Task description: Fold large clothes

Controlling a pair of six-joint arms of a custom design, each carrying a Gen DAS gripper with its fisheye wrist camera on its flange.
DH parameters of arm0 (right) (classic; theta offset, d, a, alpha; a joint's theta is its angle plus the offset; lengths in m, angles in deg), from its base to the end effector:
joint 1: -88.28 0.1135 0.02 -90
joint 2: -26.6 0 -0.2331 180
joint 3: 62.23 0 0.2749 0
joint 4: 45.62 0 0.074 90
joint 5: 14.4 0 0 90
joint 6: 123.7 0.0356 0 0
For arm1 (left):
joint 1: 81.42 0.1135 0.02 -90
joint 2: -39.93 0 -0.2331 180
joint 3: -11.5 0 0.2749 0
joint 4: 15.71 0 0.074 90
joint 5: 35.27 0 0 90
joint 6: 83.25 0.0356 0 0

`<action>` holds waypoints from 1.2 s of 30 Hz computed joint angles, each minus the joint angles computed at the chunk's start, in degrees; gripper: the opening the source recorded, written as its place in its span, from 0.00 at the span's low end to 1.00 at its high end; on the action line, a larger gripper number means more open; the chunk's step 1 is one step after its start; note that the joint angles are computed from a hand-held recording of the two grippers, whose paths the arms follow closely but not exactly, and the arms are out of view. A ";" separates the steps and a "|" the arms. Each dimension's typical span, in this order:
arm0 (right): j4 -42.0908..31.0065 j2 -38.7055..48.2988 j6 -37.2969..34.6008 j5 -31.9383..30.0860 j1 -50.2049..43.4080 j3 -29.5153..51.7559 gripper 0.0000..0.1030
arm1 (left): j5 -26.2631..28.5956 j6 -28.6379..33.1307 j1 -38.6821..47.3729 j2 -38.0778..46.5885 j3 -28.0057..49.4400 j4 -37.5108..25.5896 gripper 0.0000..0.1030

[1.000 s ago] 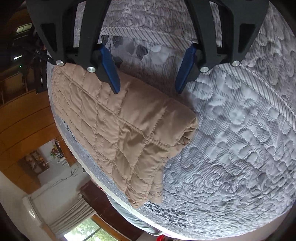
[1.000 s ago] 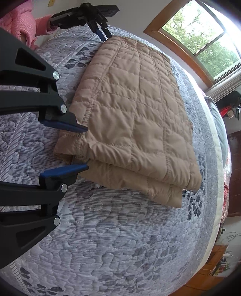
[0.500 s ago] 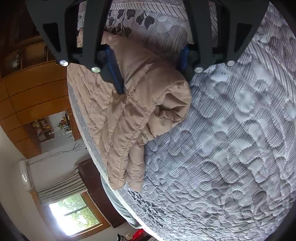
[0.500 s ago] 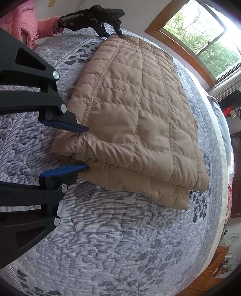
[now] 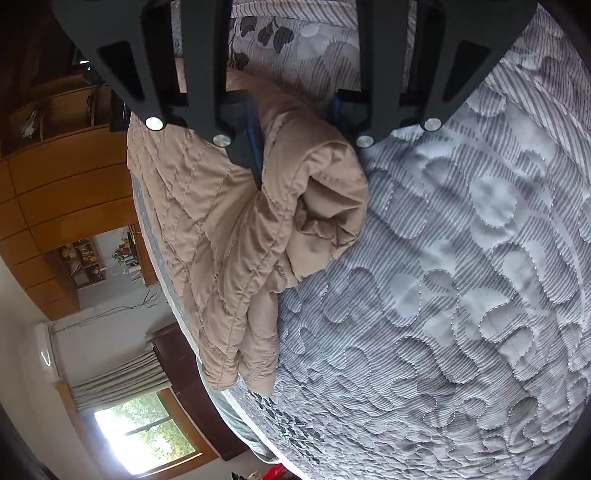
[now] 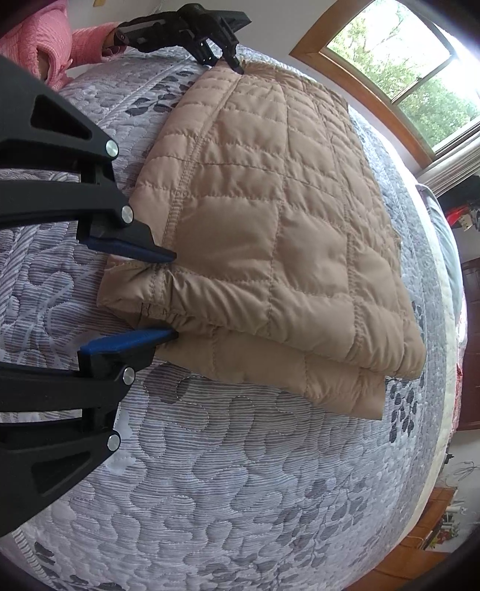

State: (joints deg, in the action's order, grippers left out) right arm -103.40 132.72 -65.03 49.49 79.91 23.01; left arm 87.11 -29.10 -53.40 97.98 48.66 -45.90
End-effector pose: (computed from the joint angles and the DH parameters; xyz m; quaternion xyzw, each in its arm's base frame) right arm 0.3608 -0.0373 0.1356 -0.2148 0.9456 0.1787 0.1669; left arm 0.2022 0.0860 0.1323 -0.4001 0.8176 -0.2841 0.3012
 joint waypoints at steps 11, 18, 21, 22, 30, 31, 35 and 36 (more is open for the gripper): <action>0.39 -0.47 1.08 -1.49 -0.95 -0.86 0.35 | -6.27 0.28 -4.34 -8.40 -0.58 -1.41 0.13; -2.54 0.50 1.75 -0.82 -1.13 1.65 0.35 | -11.15 2.51 -9.85 -16.58 3.39 -6.25 0.11; -3.28 0.95 1.94 -0.65 -1.32 2.64 0.35 | -14.80 4.10 -15.98 -17.86 7.31 -7.15 0.11; -3.27 0.95 2.09 -0.49 -1.20 2.74 0.35 | -15.99 4.46 -17.96 -17.88 8.29 -7.19 0.10; -2.73 -0.40 3.11 0.32 -0.71 1.32 0.35 | -24.05 9.20 -33.90 -10.85 17.84 -6.00 0.10; -2.61 -0.62 3.37 0.37 -0.56 1.05 0.35 | -24.64 9.88 -35.71 -9.30 19.13 -5.67 0.10; -2.78 -0.45 3.27 0.35 -0.65 1.32 0.35 | -25.59 11.60 -41.27 -3.14 23.27 -4.45 0.10; -2.92 -0.41 3.26 0.31 -0.67 1.44 0.35 | -25.56 11.95 -42.24 -1.45 24.03 -3.89 0.10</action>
State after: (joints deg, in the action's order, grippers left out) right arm -106.32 132.32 -61.77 49.80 79.24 24.45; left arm 61.55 -17.15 -95.63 96.53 72.69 -49.79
